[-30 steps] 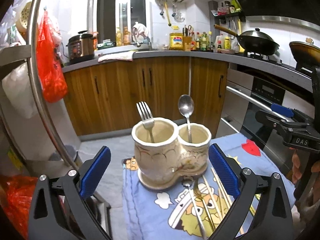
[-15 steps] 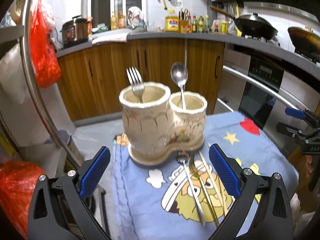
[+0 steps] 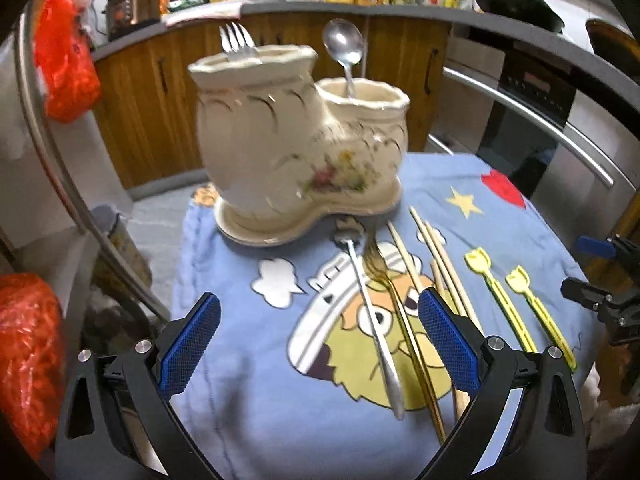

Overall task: Organize utensils
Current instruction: 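Grasp the yellow plastic utensil with right tool while left tool grasps the gold fork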

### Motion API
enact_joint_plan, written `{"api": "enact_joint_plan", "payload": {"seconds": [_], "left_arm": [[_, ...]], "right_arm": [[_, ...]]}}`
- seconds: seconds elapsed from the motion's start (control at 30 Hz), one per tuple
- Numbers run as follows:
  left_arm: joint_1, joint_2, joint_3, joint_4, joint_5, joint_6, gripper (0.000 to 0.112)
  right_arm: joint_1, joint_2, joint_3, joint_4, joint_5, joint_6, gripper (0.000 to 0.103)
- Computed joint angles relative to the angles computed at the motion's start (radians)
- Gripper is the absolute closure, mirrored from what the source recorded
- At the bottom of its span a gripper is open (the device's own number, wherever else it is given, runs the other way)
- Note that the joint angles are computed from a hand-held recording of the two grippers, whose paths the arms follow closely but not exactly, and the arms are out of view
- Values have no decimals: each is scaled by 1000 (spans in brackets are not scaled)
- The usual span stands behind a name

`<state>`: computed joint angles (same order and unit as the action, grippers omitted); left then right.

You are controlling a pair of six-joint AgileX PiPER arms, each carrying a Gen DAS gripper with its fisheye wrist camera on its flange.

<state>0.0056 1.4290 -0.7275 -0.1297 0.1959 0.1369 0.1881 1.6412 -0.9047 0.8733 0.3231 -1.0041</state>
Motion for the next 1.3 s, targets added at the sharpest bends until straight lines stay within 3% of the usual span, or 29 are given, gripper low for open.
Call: {"api": "enact_joint_plan", "payload": {"seconds": [0.17,0.23,0.33,0.4,0.47,0.53,0.6,0.63,0.8,1.07,1.3], "left_arm": [[-41,53,-54,31,47,-45,14],[-70,61,-62,126,48,-137,14],[-97,73,-70,226,50,-233,16],[-109,88,-82,263,61,-275,17],[-118,94,-86,280,64,-291,19],[-128,98,-91,285,68,-291,30],[-132,113,-111,231,87,-230,52],[-133,120,-121,213,97,-211,57],[-141,159,-175,124,133,-122,80],[-149,291,-306,191,180,-221,90],[-151,377,-388,290,213,-318,97]], "right_arm": [[15,13,21,-36,-29,33,6],[17,13,27,-37,-35,35,6],[22,21,18,-84,-37,84,21],[34,27,10,-130,-40,128,39],[44,27,7,-144,-36,132,50],[54,27,1,-148,-21,122,61],[55,40,-23,-172,30,145,81],[58,46,-35,-195,48,169,84],[75,61,-59,-284,78,259,86],[63,88,-89,-287,119,290,85],[78,112,-108,-279,107,296,85]]}}
